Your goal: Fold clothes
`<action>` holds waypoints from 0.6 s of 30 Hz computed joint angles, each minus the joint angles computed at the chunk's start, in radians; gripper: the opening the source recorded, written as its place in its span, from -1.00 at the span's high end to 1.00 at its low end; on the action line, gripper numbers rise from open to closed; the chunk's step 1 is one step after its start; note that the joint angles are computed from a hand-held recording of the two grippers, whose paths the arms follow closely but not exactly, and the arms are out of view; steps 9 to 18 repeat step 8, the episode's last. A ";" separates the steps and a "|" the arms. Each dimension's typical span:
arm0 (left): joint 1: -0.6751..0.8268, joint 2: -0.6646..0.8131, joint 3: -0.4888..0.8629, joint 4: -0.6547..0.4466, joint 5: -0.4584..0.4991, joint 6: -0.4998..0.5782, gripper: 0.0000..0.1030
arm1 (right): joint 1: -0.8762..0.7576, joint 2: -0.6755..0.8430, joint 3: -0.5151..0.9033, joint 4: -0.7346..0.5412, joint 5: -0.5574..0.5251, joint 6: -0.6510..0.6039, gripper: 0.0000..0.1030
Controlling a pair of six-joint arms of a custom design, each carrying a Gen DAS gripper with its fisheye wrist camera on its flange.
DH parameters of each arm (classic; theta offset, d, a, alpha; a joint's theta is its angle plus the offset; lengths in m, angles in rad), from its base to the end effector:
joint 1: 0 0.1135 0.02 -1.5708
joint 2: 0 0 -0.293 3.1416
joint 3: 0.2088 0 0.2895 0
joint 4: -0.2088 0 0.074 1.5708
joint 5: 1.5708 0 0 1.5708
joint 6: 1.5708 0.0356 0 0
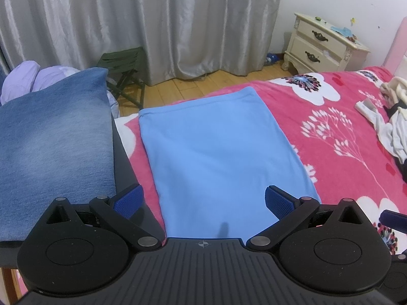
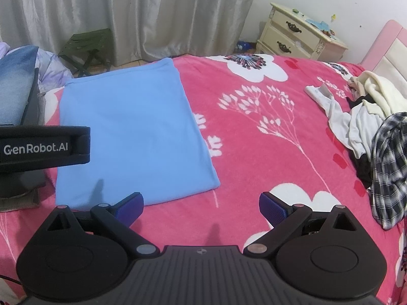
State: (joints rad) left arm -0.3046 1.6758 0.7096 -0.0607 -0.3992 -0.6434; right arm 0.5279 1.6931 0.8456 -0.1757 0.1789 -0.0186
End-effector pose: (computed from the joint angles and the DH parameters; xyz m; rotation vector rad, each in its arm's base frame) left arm 0.3059 -0.0817 0.1146 -0.5559 2.4207 0.1307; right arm 0.3012 0.1683 0.1386 -0.6307 2.4903 -0.0412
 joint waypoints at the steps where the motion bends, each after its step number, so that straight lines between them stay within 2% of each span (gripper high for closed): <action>1: -0.001 0.000 0.000 0.000 -0.001 0.000 -0.99 | 0.000 0.000 0.000 0.000 0.000 0.001 -0.94; 18: -0.007 0.000 0.003 -0.006 -0.003 -0.006 -0.99 | -0.002 0.001 0.002 -0.003 0.004 0.003 -0.94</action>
